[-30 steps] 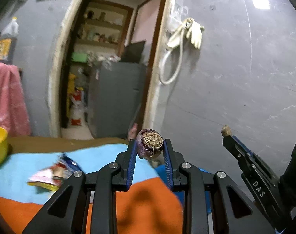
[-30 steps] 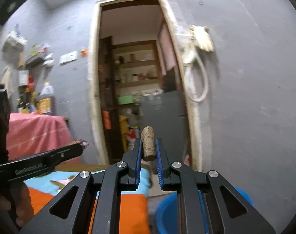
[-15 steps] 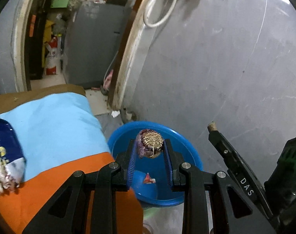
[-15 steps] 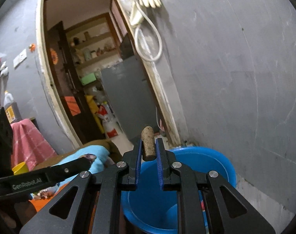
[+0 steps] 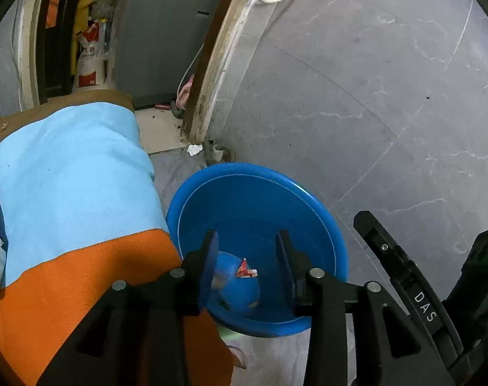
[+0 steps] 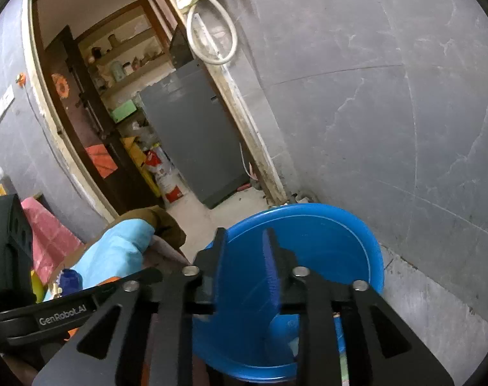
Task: Collect trash
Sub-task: 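Carry the cork and brown ball to the blue basin and open both tools, then bring both tools back over the trash pile on the blanket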
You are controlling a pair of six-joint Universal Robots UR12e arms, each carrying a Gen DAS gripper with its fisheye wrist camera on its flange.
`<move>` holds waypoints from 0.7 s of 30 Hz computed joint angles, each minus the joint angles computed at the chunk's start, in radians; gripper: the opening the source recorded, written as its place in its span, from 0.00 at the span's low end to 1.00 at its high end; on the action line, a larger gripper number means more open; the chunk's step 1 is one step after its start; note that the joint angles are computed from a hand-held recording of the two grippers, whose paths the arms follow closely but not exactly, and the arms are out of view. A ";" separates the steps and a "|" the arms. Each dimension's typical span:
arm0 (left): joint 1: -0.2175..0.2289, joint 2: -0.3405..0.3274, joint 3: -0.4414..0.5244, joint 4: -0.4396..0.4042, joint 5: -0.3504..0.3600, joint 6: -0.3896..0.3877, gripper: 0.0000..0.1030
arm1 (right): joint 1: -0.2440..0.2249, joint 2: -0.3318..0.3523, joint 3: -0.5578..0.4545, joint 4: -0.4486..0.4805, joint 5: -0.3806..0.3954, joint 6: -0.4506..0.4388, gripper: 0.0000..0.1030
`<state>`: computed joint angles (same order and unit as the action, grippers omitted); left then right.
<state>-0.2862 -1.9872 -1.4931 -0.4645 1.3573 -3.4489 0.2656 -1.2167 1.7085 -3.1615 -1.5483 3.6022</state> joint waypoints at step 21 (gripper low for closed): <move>0.002 0.118 -0.170 0.287 0.297 0.011 0.84 | 0.042 0.015 -0.014 -0.109 -0.087 -0.102 0.72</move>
